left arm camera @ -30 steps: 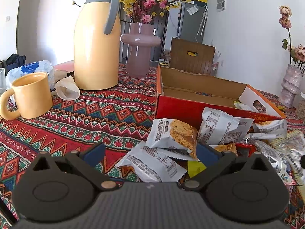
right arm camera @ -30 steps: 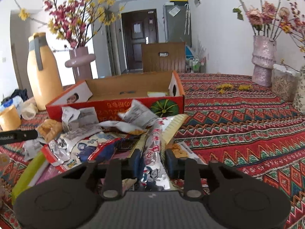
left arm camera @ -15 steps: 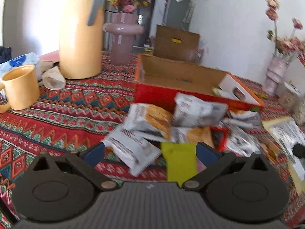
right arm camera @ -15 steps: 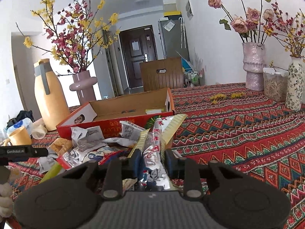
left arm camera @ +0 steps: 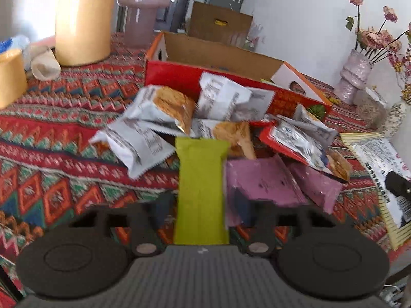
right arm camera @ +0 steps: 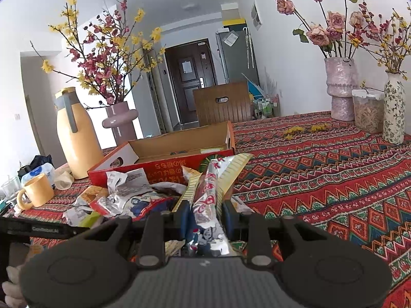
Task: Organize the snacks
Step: 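Grasp a silver wrapped snack with the right gripper while the left grasps the lime-green bar, then lift both snacks into the cardboard box and open both grippers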
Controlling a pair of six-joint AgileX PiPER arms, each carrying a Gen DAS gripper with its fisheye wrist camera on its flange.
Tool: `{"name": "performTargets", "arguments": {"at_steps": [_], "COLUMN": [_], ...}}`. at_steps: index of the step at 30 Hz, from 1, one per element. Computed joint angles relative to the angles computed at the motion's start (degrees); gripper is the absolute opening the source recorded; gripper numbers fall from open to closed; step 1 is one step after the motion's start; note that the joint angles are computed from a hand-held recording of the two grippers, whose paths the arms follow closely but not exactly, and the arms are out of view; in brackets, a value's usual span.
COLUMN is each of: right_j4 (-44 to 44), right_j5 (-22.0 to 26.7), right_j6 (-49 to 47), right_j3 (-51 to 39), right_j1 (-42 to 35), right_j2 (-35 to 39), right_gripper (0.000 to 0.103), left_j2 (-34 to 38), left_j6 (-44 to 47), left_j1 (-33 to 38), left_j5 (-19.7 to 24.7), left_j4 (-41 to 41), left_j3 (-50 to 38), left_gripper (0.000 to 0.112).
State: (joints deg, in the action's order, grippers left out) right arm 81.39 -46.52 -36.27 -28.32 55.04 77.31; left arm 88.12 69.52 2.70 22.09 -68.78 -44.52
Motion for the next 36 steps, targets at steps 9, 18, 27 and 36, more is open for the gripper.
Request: {"name": "performTargets", "arguments": {"at_steps": [9, 18, 27, 36], "right_j4": [2.36, 2.28, -3.34, -11.96], "right_j5": [-3.12, -3.48, 0.68, 8.16], "right_j6": [0.70, 0.20, -1.36, -0.81], "right_j3": [2.14, 1.31, -3.44, -11.59], "right_j1": [3.59, 3.05, -3.25, -12.54], "right_j2": [-2.08, -2.51, -1.31, 3.16], "right_gripper": [0.026, 0.027, 0.027, 0.027], "left_j2": [-5.27, -9.95, -9.40, -4.38], "left_j6": [4.47, 3.79, -0.93, -10.31], "left_j1": [0.05, -0.33, -2.92, -5.60], "left_j5": [-1.51, -2.68, -5.80, -8.20], "left_j4": [-3.62, -3.32, 0.15, 8.17], "left_j3": [3.91, 2.65, -3.94, -13.20], "left_gripper": [0.038, 0.038, 0.038, 0.038]}}
